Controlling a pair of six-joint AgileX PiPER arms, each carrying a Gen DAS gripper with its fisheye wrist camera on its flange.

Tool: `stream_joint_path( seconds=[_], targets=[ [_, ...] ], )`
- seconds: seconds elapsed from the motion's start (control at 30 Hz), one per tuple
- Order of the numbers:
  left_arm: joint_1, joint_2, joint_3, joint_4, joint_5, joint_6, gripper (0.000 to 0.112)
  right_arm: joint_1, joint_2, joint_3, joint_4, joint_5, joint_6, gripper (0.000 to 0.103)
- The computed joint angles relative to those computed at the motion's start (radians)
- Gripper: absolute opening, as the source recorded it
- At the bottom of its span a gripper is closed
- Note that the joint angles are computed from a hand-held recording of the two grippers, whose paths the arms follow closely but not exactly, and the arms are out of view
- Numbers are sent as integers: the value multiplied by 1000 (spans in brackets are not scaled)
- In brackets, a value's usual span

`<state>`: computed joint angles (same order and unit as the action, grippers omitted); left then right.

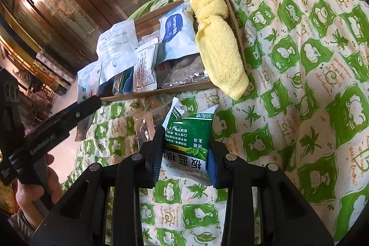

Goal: Organize soft objects
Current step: 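Lift the red-cross packet and green packet toward the tray with both grippers, then carry both packets over the tray and lower them in with both grippers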

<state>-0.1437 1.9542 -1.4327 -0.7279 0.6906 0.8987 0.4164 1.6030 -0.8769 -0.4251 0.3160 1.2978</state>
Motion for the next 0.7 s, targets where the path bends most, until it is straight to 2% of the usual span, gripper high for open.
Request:
stream_joint_path(
  seconds=[0.13, 0.4, 0.7],
  targets=[
    [-13, 31, -57, 22, 20, -39, 46, -15, 4, -12, 51, -6, -51, 32],
    [-37, 78, -138, 49, 47, -87, 46, -45, 12, -86, 99, 38, -140, 32],
    [-51, 155, -295, 111, 112, -171, 46, -109, 63, -203, 234, 97, -338, 32]
  ],
)
